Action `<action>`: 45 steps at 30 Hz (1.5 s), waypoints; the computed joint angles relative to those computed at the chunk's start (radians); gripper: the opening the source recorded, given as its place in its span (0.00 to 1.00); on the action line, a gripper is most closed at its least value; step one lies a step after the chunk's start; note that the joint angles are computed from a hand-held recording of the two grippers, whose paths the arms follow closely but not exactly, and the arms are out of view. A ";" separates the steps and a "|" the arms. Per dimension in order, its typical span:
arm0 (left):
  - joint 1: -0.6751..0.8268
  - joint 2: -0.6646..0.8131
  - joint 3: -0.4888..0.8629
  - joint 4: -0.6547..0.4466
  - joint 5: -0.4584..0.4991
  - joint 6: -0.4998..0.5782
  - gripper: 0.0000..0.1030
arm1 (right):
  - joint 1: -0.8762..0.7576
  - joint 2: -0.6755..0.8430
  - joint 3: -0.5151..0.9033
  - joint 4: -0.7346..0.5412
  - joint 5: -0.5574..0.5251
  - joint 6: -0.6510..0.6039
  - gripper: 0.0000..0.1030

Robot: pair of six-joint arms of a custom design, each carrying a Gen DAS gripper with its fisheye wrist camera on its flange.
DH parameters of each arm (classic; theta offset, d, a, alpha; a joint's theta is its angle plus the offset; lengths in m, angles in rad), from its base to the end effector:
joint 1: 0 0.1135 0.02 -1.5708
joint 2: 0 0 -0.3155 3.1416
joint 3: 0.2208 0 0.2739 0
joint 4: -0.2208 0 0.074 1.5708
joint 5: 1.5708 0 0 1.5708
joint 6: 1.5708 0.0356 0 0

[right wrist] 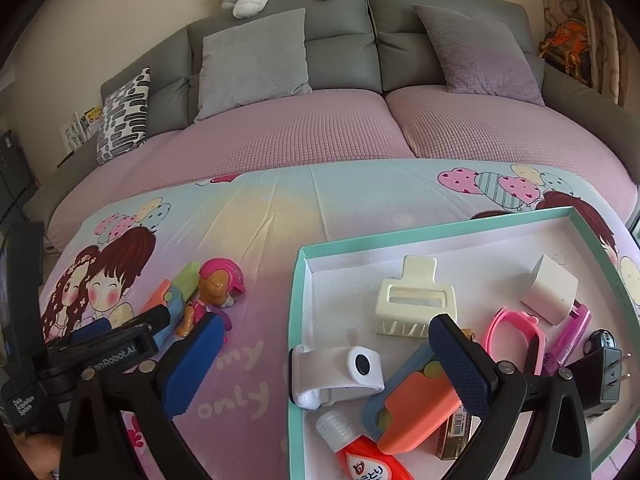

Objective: Organize rigid objects
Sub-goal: 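Withdraw both tools and lower the left tool onto the pink-blue block toy, then grasp the pink-blue block toy with the left tool while the right tool grasps the pink puppy figure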

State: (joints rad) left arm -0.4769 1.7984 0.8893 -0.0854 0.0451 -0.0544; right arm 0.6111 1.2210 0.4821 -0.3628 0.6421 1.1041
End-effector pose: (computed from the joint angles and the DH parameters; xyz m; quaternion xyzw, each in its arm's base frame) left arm 0.3213 -0.1678 0.1550 0.2073 0.9359 -0.0955 0.2685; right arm 0.1729 0.0951 0.1828 0.2963 0.8771 -0.0340 0.3764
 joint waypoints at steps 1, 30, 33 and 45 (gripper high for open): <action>-0.005 0.015 0.006 0.003 -0.001 0.003 0.92 | -0.001 0.001 0.000 -0.002 -0.001 0.001 1.00; 0.136 -0.013 -0.014 -0.041 0.021 -0.038 0.43 | -0.012 0.233 0.171 0.116 -0.109 -0.200 0.98; 0.161 -0.018 -0.017 -0.048 0.008 -0.045 0.43 | -0.004 0.294 0.214 0.116 -0.120 -0.233 0.91; 0.181 -0.016 -0.014 -0.057 0.008 -0.051 0.43 | -0.041 0.458 0.290 0.137 -0.222 -0.266 0.71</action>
State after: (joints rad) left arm -0.2956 1.7827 0.8758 -0.1423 0.0532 -0.1052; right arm 0.5697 1.6791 0.7721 -0.2260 0.4206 0.8385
